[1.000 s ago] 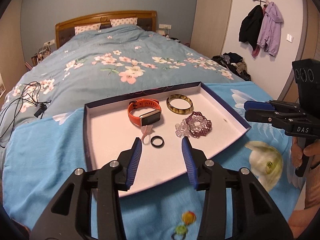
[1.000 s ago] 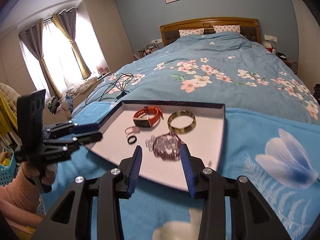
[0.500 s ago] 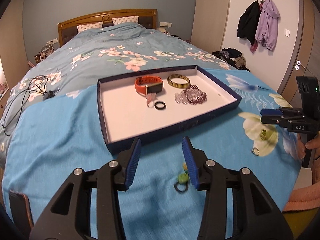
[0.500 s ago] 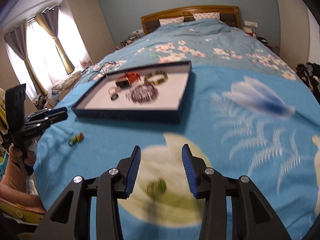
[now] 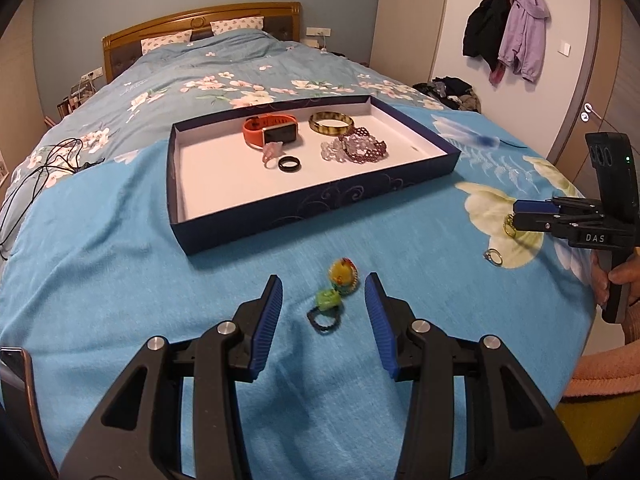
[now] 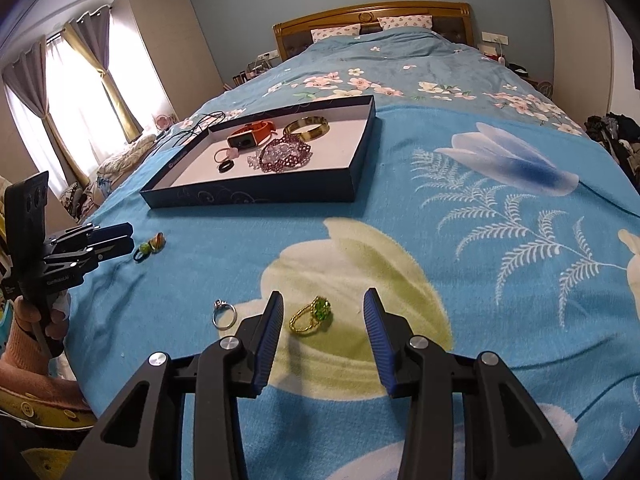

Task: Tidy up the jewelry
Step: 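Grasp the green-stone gold ring with the right tool while the left tool grasps the yellow ring, then carry the green-stone ring and yellow ring over the box with both tools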

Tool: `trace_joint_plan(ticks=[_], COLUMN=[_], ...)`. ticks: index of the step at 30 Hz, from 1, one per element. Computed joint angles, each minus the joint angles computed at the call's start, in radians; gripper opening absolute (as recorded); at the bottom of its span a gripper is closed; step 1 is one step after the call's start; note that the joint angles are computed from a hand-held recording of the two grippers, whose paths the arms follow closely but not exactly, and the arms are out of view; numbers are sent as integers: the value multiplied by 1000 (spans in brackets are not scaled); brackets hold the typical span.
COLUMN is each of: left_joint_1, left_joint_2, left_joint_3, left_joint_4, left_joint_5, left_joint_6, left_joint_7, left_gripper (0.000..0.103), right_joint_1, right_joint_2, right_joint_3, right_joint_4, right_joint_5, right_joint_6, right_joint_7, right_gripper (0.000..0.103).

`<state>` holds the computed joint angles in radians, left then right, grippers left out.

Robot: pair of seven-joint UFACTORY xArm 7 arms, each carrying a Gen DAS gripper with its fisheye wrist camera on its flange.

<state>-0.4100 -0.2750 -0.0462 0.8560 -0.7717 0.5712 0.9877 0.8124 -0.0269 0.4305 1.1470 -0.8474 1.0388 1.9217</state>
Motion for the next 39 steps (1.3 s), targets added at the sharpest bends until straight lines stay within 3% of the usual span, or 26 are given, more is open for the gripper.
trace_joint_plan(ticks=[3,12,28,34,39], left_joint_1=[-2,-7,-6,7,5], left_joint_2=[-1,11,58,96,106], left_joint_3=[-1,-10,-39,-71,-67], left_joint_4=[-3,6,44,66,73], left_joint_5=[-4,9,52,155,156], left_joint_6=[1,-4,-2,-6,-1], left_joint_7=[0,-8,-26,-109,-111], left_gripper=[42,42,36,30,18], right_joint_1=[4,15,14,14,13], right_joint_2=[14,33,29,41,54], right_joint_3=[0,-16,-14,-24,-35], right_joint_4=[15,30,40,57,66], right_joint_5=[1,17,-32,-58,-80], right_joint_6=[14,21,14,-9,-41], right_joint_7=[-19,-45,-23,-35,-34], right_gripper=[29,9,8,8,8])
